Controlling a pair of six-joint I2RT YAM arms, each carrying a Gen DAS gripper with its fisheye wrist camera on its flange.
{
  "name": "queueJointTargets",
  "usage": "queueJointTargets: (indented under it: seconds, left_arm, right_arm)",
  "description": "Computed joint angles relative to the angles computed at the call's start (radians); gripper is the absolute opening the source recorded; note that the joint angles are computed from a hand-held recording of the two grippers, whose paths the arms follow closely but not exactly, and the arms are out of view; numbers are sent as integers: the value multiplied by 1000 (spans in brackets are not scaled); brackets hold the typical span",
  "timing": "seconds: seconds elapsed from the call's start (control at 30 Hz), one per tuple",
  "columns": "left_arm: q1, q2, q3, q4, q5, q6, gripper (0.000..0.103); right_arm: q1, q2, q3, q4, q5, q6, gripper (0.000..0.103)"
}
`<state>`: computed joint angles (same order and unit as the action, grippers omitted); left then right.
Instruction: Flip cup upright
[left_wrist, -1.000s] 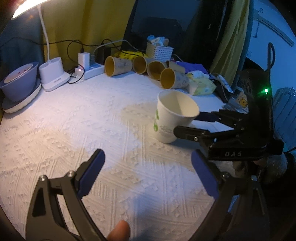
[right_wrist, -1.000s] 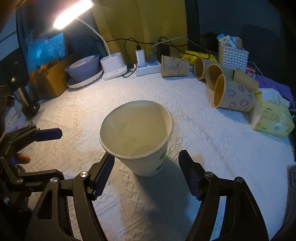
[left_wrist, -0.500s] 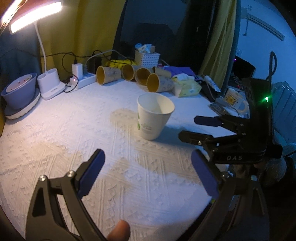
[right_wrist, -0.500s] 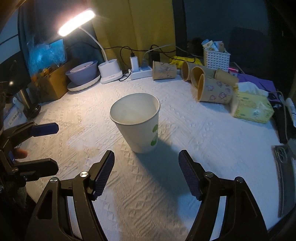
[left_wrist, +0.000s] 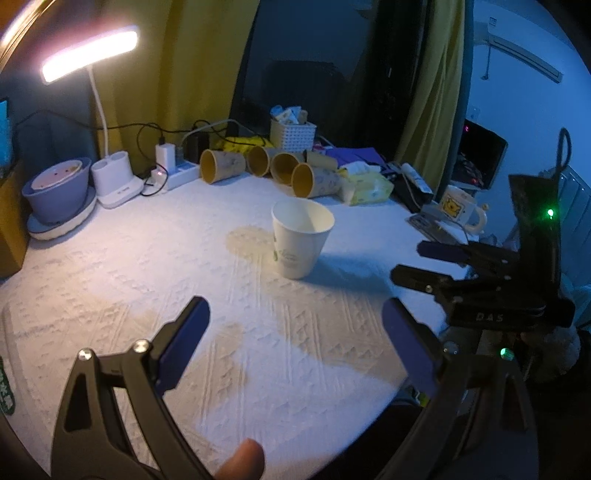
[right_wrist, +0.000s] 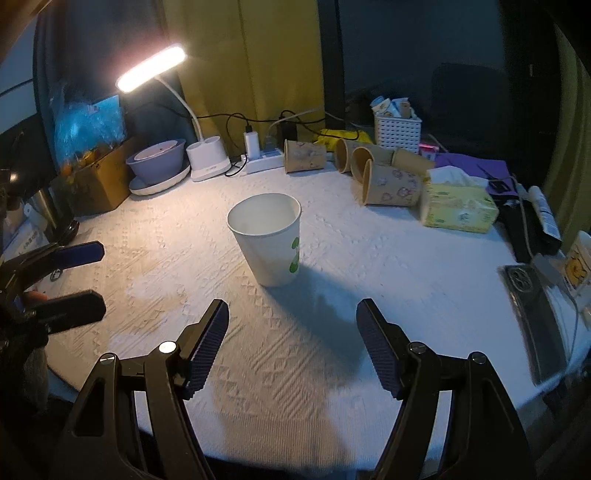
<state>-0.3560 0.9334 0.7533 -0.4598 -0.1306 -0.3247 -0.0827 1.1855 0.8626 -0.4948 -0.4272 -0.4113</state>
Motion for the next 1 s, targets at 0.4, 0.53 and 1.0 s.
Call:
queueJointTargets:
  seconds: [0.4, 0.53, 1.0]
  left_arm:
    - [-194, -79, 74, -51, -192, -17, 95]
    - [-253, -81, 100, -58, -263, -17, 95]
    - [-364, -139, 143, -41, -454, -5, 95]
  right_arm:
    - [-114, -173, 15, -102, -79, -26, 75]
    - [-153, -202, 38, -121, -116, -34, 75]
    - [-185, -294, 104, -169, -144, -33, 75]
